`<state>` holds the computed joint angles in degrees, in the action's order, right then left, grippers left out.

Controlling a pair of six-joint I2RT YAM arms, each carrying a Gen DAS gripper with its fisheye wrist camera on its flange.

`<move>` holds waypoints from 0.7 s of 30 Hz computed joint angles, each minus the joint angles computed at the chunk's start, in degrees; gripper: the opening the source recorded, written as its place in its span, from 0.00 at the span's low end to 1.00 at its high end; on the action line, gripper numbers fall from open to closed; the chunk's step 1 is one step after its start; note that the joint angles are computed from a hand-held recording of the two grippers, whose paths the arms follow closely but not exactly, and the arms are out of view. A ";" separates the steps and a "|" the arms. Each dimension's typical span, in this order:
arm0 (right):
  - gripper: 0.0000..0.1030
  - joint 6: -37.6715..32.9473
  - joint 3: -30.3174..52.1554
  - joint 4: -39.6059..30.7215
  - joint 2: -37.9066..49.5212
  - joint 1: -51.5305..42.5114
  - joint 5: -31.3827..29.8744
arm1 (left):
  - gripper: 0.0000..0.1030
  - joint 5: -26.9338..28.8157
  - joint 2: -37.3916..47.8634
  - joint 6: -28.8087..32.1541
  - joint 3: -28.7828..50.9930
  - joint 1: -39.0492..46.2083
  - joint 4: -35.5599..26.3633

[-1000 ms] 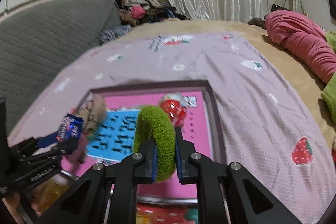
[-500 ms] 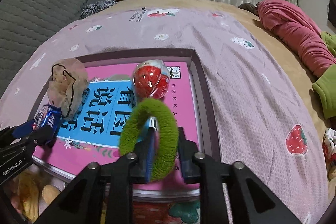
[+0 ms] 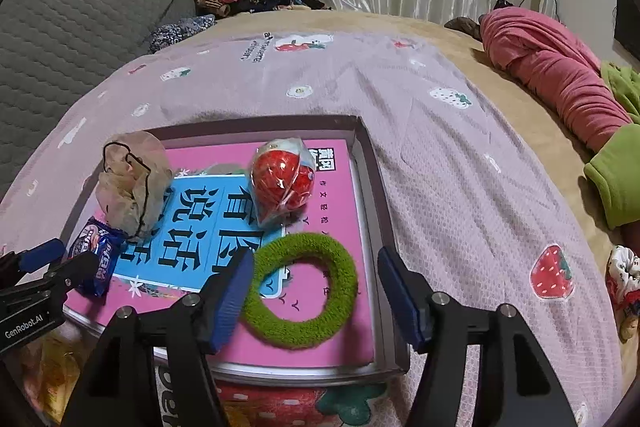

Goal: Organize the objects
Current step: 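Lower and release the cookie pack in the tray with left tool while right tool releases the ring, then withdraw both open tools back from the pink tray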

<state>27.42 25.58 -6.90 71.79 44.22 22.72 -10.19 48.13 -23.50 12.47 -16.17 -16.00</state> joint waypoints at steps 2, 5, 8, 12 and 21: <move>0.65 -0.01 -0.06 -0.10 -0.57 0.14 0.19 | 0.73 0.39 -0.75 0.06 0.10 0.21 -0.74; 0.65 0.10 -0.32 -0.54 -1.96 0.42 0.56 | 0.76 0.15 -2.68 -0.18 0.45 -0.23 -2.70; 0.66 0.39 -0.51 -1.44 -3.89 1.06 1.47 | 0.76 -1.39 -5.70 -0.63 0.98 -1.38 -5.80; 0.69 0.74 -0.69 -2.81 -7.27 3.19 3.98 | 0.77 -1.19 -10.18 -0.55 1.76 -1.46 -9.96; 0.76 1.99 0.59 -7.70 -15.42 11.01 13.04 | 0.78 -8.51 -19.47 -3.38 5.13 -8.13 -20.67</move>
<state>29.42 26.17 -14.60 56.38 55.23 35.76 -18.70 28.66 -26.88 17.60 -24.30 -36.67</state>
